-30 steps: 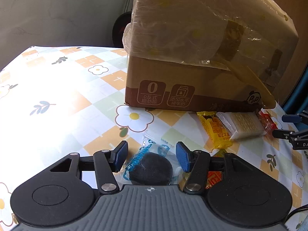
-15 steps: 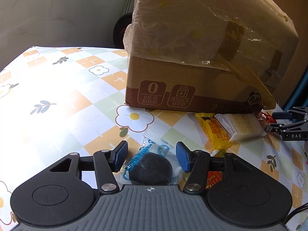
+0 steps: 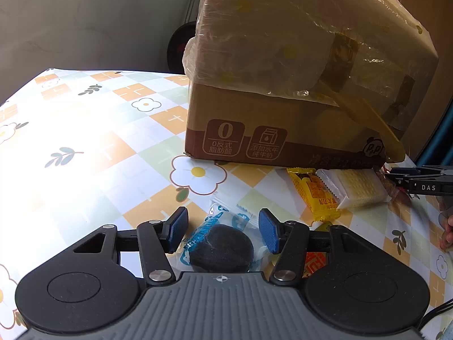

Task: Organize snacks
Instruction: 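Close the right tool on the red jerky pack while the left tool approaches the black-wrapped snack, then close the left tool on the black-wrapped snack while the right tool holds the red pack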

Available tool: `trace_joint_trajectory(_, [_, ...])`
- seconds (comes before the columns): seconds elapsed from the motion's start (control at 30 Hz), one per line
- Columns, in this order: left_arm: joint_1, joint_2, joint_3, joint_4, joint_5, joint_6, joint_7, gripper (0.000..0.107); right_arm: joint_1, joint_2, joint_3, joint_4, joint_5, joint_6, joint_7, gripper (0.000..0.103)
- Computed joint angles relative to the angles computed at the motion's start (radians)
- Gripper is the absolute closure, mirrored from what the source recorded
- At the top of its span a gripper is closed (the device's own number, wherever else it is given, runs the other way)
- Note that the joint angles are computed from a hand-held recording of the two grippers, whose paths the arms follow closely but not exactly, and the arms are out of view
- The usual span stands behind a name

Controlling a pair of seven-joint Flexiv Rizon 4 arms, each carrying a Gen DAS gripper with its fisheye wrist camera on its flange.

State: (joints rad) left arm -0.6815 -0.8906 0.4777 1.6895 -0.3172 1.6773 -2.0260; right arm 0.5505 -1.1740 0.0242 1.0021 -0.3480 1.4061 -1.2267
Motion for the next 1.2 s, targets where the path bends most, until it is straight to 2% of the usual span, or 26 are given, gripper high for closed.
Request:
trace_joint_trajectory(0.1, [-0.011, -0.002, 0.011, 0.007, -0.009, 0.009, -0.015, 0.054, 0.004, 0.03, -0.009, 0.051, 0.039, 0.038, 0.068, 0.071])
trace_joint_trajectory(0.23, [-0.009, 0.009, -0.006, 0.032, -0.031, 0.046, -0.022, 0.065, 0.03, 0.072, -0.061, 0.144, 0.064, 0.119, 0.164, 0.079])
trace_joint_trajectory(0.33, [-0.039, 0.01, 0.016, 0.042, -0.051, 0.05, -0.009, 0.073, 0.048, 0.096, -0.092, 0.202, 0.067, 0.18, 0.209, 0.079])
trace_joint_trajectory(0.53, [-0.086, 0.009, 0.05, 0.06, -0.093, 0.056, 0.006, 0.079, 0.099, 0.125, -0.167, 0.269, 0.072, 0.275, 0.262, 0.079])
trace_joint_trajectory(0.83, [-0.152, -0.002, 0.116, 0.085, -0.166, 0.086, 0.012, 0.087, 0.128, 0.142, -0.205, 0.289, 0.086, 0.336, 0.261, 0.079])
trace_joint_trajectory(0.9, [-0.159, -0.003, 0.121, 0.089, -0.185, 0.097, 0.025, 0.088, 0.121, 0.143, -0.193, 0.284, 0.085, 0.339, 0.252, 0.079])
trace_joint_trajectory(1.07, [-0.165, 0.003, 0.121, 0.098, -0.222, 0.058, 0.048, 0.087, 0.115, 0.146, -0.177, 0.286, 0.086, 0.336, 0.237, 0.079])
trace_joint_trajectory(1.1, [-0.143, 0.014, 0.095, 0.105, -0.212, 0.061, 0.049, 0.086, 0.11, 0.147, -0.166, 0.288, 0.081, 0.331, 0.231, 0.079])
trace_joint_trajectory(1.17, [-0.099, 0.046, 0.044, 0.12, -0.2, 0.048, 0.045, 0.059, 0.101, 0.148, -0.147, 0.291, 0.075, 0.325, 0.223, 0.079])
trace_joint_trajectory(1.2, [-0.083, 0.059, 0.025, 0.133, -0.191, 0.062, 0.036, 0.037, 0.098, 0.148, -0.14, 0.293, 0.073, 0.324, 0.22, 0.079])
